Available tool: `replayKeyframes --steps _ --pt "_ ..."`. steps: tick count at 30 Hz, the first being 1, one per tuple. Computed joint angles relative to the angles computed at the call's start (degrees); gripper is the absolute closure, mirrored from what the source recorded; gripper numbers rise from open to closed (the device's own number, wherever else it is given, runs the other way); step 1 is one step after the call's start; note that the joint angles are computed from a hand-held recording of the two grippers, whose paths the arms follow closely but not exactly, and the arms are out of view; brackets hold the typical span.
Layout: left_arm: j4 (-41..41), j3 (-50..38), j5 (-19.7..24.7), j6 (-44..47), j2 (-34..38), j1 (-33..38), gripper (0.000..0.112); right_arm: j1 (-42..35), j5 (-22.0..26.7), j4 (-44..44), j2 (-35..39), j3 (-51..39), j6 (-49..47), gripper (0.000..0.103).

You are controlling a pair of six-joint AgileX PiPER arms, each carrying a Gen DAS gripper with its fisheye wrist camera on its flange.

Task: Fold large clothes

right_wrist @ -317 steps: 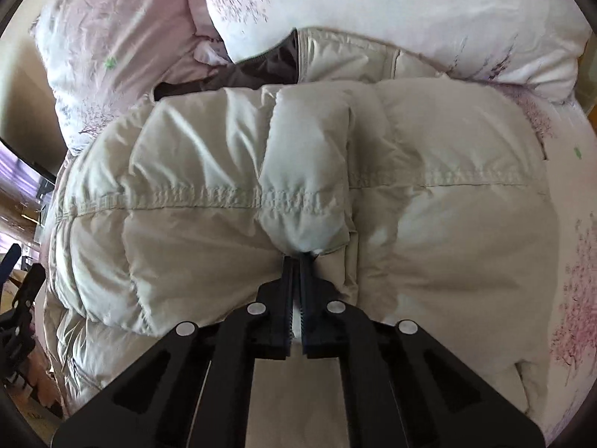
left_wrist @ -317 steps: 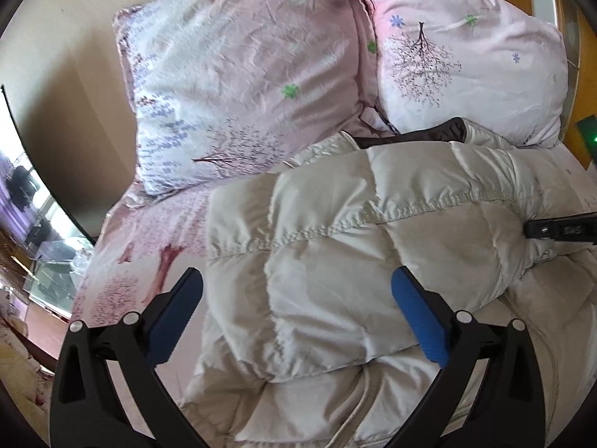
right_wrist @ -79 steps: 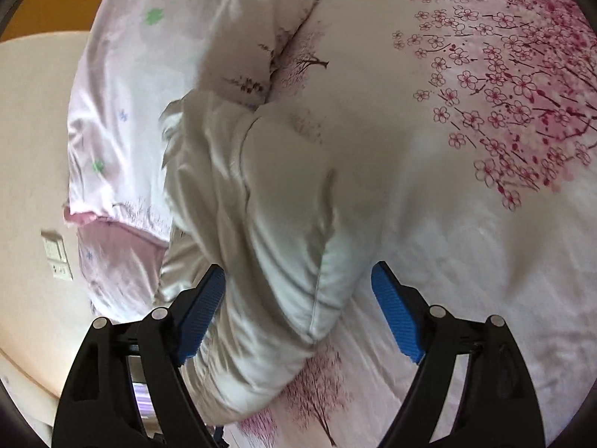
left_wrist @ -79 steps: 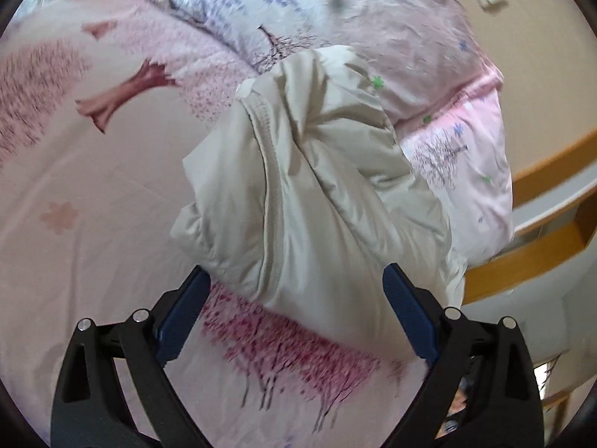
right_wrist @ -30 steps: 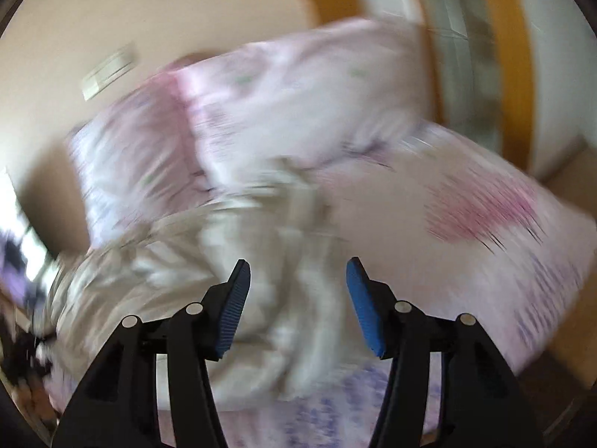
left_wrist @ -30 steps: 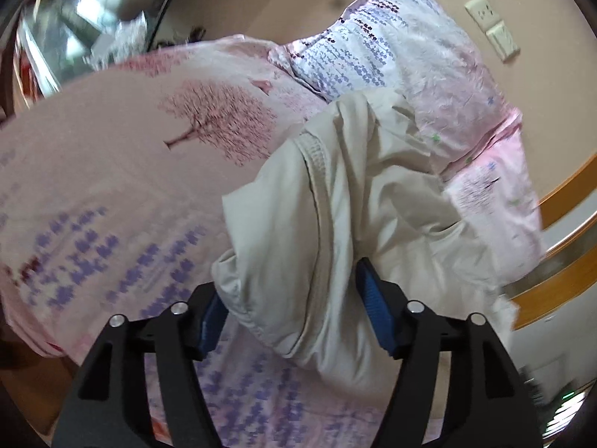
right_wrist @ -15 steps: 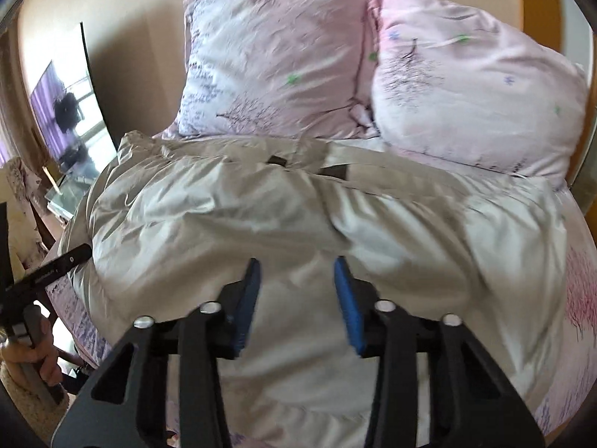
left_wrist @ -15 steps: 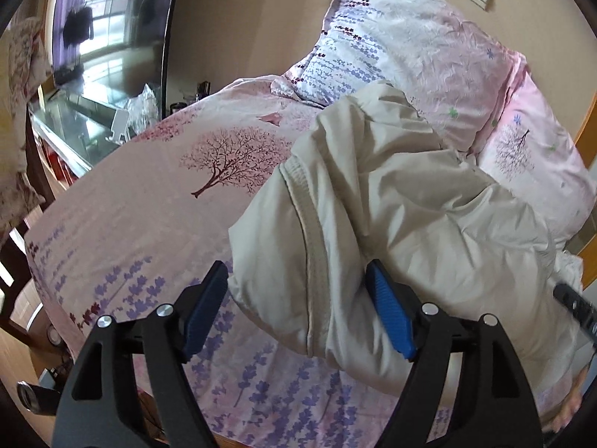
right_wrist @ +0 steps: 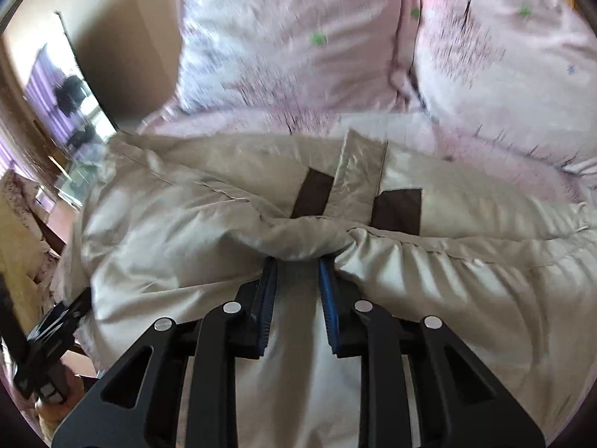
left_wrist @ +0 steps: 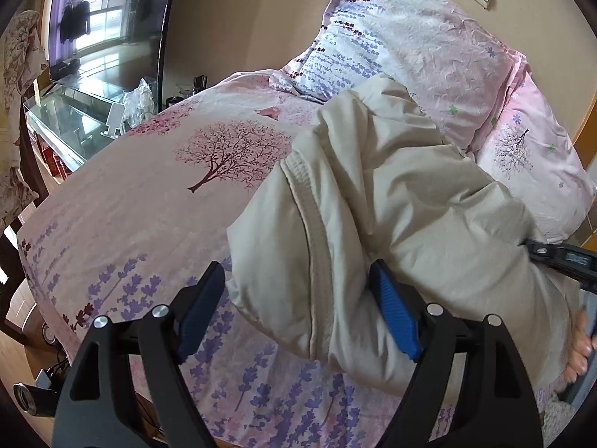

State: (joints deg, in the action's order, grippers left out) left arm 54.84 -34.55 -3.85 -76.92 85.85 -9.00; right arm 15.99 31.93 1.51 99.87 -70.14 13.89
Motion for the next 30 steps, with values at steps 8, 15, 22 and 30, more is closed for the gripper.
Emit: replayKeyframes --steps 8,15,22,30 --pt "10.67 2.81 -1.55 -10.07 -4.4 0.74 0.028 -0.74 9.54 0.32 8.95 -10.41 -1.23 0.081" --pt "29.17 4.4 -5.57 -28.0 -5.65 3.96 0.026 -3.58 5.04 9.59 2.13 -2.89 -7.96 0.081" --pt "31.96 3.36 -16.14 -31.09 -1.49 9.17 0.026 -1.57 -1.9 7.53 -8.77 9.2 -5.09 0.081" --pt "29.11 0.32 -20.37 -30.68 3.34 10.55 0.026 -0.43 1.81 2.25 0.07 2.15 -1.26 0.081"
